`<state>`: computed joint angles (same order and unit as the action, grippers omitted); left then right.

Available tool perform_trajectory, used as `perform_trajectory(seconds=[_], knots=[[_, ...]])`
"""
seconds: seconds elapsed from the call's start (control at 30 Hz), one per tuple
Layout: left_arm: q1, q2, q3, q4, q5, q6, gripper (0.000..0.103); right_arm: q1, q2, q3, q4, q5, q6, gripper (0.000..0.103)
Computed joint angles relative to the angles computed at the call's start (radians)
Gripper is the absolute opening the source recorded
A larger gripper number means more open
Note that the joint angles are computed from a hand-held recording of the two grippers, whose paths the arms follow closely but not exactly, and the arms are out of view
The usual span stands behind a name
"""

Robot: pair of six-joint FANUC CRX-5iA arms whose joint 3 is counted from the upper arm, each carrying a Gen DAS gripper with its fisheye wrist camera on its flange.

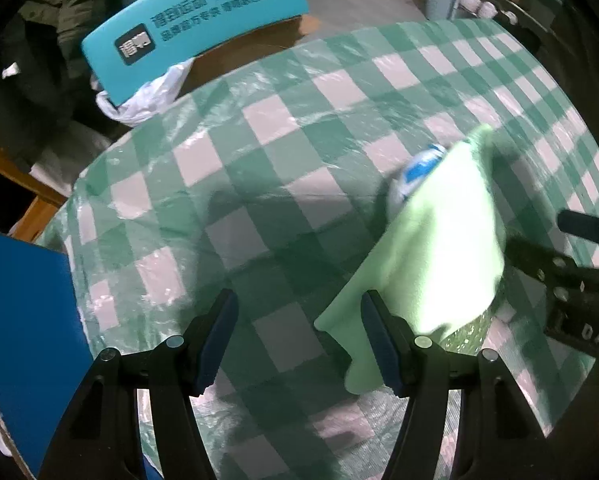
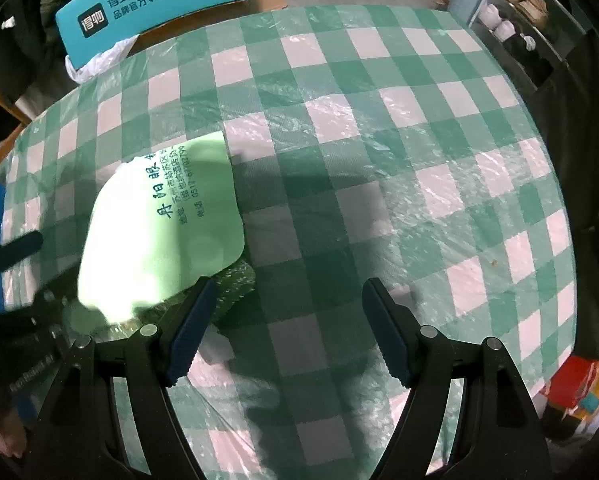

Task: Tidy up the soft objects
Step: 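Lower the left gripper onto the light green cloth and close on it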

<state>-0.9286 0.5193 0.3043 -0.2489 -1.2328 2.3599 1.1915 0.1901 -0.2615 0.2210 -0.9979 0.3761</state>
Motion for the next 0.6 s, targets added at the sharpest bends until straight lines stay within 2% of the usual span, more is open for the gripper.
perform_trajectory(seconds=[0.4, 0.6], knots=[[0.005, -0.02, -0.062, 0.118, 0.079, -0.074, 0.065, 0.0, -0.002, 0.009, -0.01, 0.073, 0.022, 0.075], [0.016, -0.071, -0.131, 0.155, 0.124, -0.039, 0.065, 0.005, -0.031, -0.002, -0.001, 0.065, 0.002, 0.075]])
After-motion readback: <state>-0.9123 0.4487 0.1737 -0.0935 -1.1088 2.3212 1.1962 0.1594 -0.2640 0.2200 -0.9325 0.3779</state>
